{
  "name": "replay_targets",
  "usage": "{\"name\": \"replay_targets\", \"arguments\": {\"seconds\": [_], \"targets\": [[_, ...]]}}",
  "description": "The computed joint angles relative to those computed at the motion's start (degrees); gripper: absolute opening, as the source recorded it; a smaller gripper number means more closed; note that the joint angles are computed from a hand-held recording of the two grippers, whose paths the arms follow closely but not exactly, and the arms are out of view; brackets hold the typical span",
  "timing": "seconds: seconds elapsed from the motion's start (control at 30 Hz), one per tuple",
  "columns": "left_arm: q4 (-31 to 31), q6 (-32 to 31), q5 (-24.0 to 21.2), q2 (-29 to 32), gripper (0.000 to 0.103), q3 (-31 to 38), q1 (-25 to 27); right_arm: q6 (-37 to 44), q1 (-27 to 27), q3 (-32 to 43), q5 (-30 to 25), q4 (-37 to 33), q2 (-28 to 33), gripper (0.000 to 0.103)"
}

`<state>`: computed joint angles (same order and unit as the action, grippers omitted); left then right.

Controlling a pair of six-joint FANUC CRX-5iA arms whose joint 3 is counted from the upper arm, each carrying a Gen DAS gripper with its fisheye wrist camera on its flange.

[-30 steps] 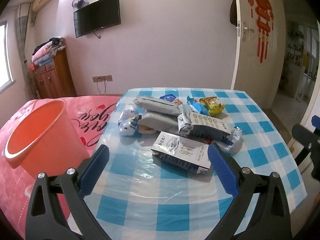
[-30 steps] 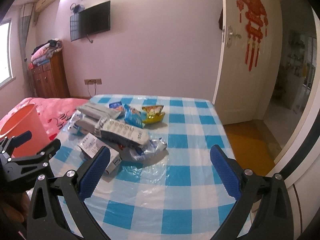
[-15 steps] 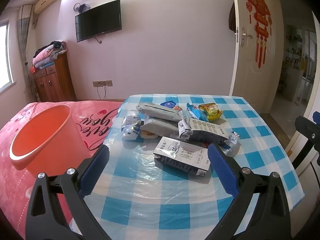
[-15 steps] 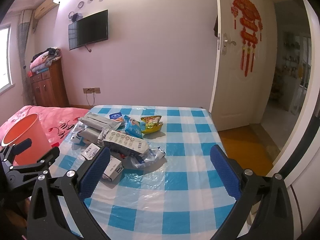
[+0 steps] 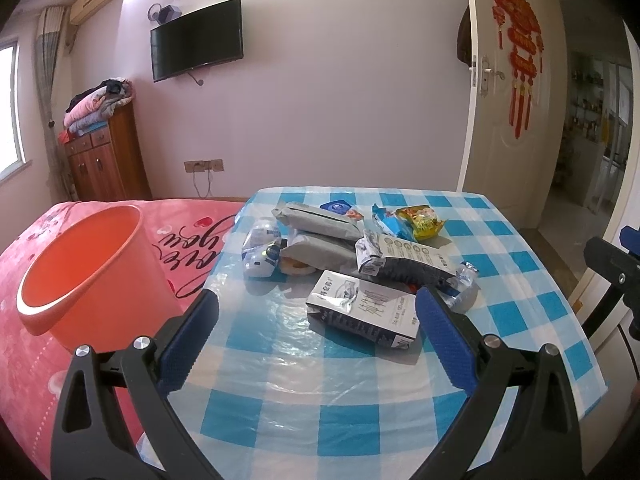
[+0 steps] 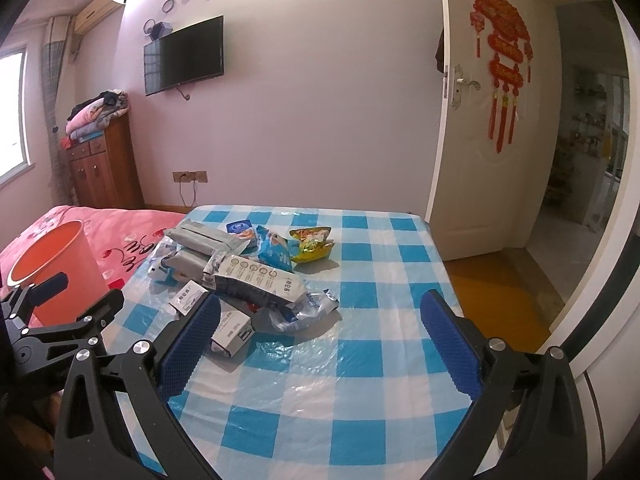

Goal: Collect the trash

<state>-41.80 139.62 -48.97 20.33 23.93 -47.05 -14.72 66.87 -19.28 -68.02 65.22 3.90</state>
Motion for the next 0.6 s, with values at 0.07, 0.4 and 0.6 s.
{"name": "replay_targets", "arguments": {"seconds": [0.07, 0.4, 0.6], "targets": [[0.61, -0.09, 0.43, 0.1, 0.099, -0.08, 0.31, -0.1, -0.16, -0.16, 0.57, -0.24, -0.09, 0.099], [1.81, -0.14, 0.32, 1.23, 0.099, 0.17, 0.81, 1.07, -1.16, -0.38, 2.73, -1.64, 0.05, 0.099], [3.47, -1.45, 0.04, 2.4, 0.099, 0.82, 1.46, 1.4, -2.41, -0.58, 4.91, -3.56, 0.05, 0.099]]}}
